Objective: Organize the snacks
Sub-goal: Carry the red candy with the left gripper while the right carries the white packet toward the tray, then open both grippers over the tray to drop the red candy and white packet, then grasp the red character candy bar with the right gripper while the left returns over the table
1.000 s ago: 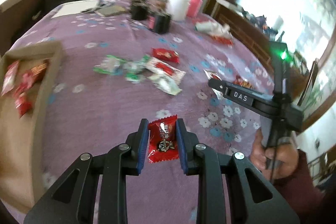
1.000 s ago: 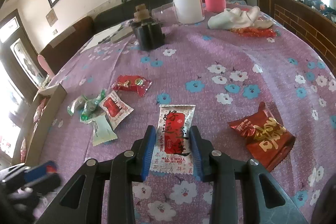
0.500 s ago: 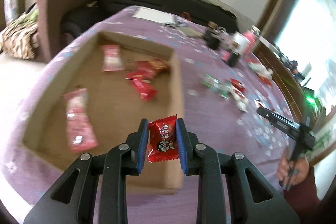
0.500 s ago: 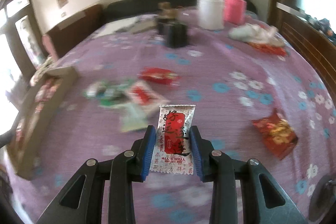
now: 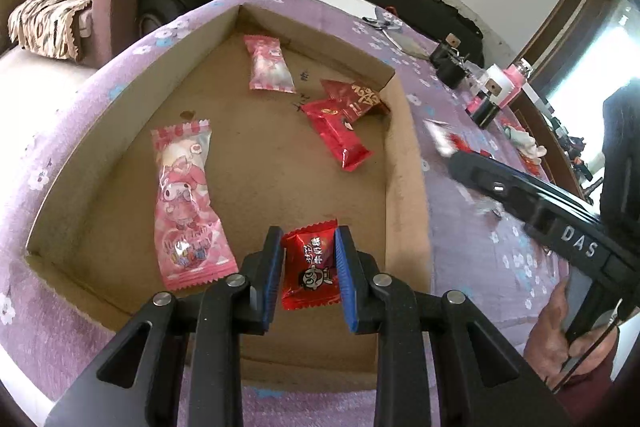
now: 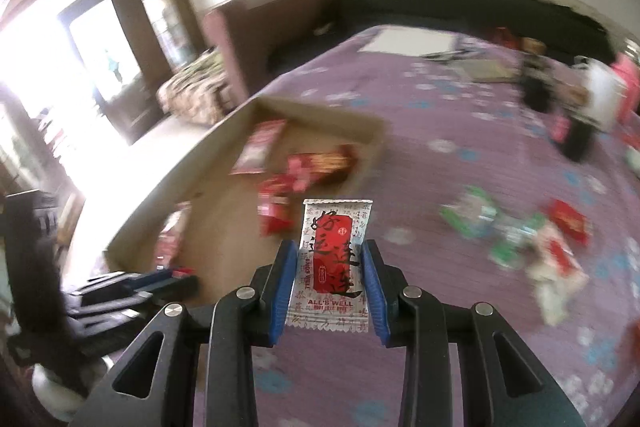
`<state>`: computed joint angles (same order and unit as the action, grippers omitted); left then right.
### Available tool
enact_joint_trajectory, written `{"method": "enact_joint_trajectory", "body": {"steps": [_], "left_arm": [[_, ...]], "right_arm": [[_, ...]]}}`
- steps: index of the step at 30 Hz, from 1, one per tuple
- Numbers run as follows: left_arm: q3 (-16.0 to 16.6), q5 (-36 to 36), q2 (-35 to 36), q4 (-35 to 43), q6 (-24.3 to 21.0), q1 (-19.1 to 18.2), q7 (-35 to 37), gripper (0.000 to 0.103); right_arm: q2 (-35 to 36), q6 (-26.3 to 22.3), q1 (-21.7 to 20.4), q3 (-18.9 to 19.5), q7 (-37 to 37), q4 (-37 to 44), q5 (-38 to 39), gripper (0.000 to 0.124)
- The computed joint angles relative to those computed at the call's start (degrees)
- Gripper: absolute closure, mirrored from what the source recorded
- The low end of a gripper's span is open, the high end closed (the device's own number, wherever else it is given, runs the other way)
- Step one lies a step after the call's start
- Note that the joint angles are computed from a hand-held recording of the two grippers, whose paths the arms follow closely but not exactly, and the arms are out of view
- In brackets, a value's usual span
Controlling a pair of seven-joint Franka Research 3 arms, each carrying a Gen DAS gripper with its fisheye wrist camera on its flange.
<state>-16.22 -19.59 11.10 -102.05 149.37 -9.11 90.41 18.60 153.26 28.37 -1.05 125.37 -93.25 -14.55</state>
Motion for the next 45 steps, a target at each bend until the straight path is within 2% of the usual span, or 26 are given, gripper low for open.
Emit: {"method": "enact_joint_trajectory", "body": {"steps": [7, 12, 14, 16, 18, 23, 27, 31, 33, 35, 37, 40, 42, 45], "left_arm": [[-0.4, -3.3, -0.3, -0.2, -0.3, 0.9, 1.4, 0.079], [0.0, -6.3, -1.9, -1.4, -0.4, 1.5, 2.9, 0.077], [0.4, -7.2, -2.8, -2.1, -0.1, 1.6, 2.8, 0.072], [0.8, -8.4, -3.6, -2.8, 0.3, 1.6, 2.7, 0.053], [1.1, -9.2, -4.5, -3.8, 1.4, 1.4, 2.6, 0.051], [1.3, -12.4, -5.8, -4.6, 2.4, 1.0, 4.9, 0.051], [1.3, -17.5, -6.5, -4.7, 2.4, 0.7, 9.2, 0.051], [1.2, -20.0, -7.1, -4.8, 2.1, -0.4, 12.3, 0.051], [1.1, -20.4, -7.2, -4.8, 1.7, -1.1, 13.4, 0.051], [1.1, -19.5, -6.9, -4.4, 1.0, -1.8, 13.4, 0.051], [1.0, -18.7, -6.6, -3.9, 0.1, -2.3, 12.9, 0.051], [0.8, -17.0, -6.8, -4.1, -0.5, -3.0, 12.0, 0.051], [0.8, -15.6, -7.2, -4.6, -0.7, -3.4, 11.3, 0.051], [0.9, -14.1, -7.6, -5.1, -0.8, -3.9, 10.4, 0.051]], "right_arm": [[11.4, -5.3, -2.5, 5.5, -14.2, 15.7, 12.8, 0.090], [17.6, -9.4, -2.2, 5.3, -18.5, 24.5, 18.5, 0.088], [18.1, -9.7, -1.8, 4.7, -19.1, 25.2, 19.3, 0.088], [18.9, -9.6, -1.6, 4.5, -19.5, 26.2, 20.0, 0.088], [19.7, -10.0, -1.5, 4.5, -19.9, 27.3, 20.8, 0.087], [15.5, -6.0, -1.4, 3.8, -19.9, 21.2, 21.5, 0.082], [7.4, 0.1, -1.8, 2.1, -18.2, 9.4, 20.6, 0.076], [0.3, 3.6, -4.4, 1.0, -15.0, -0.9, 21.0, 0.076], [-2.9, 4.5, -4.5, -2.3, -8.4, -5.5, 17.0, 0.076], [-3.9, 2.9, -3.8, -5.6, -0.4, -6.8, 9.8, 0.075], [-3.7, -0.9, -2.8, -9.0, 7.2, -5.8, 0.8, 0.073], [-0.3, -11.4, -0.1, -13.0, 16.2, -0.3, -14.8, 0.072], [2.3, -16.2, -0.4, -13.4, 17.0, 3.1, -19.4, 0.063], [6.1, -20.4, -3.4, -10.9, 14.2, 7.4, -18.2, 0.062]]}}
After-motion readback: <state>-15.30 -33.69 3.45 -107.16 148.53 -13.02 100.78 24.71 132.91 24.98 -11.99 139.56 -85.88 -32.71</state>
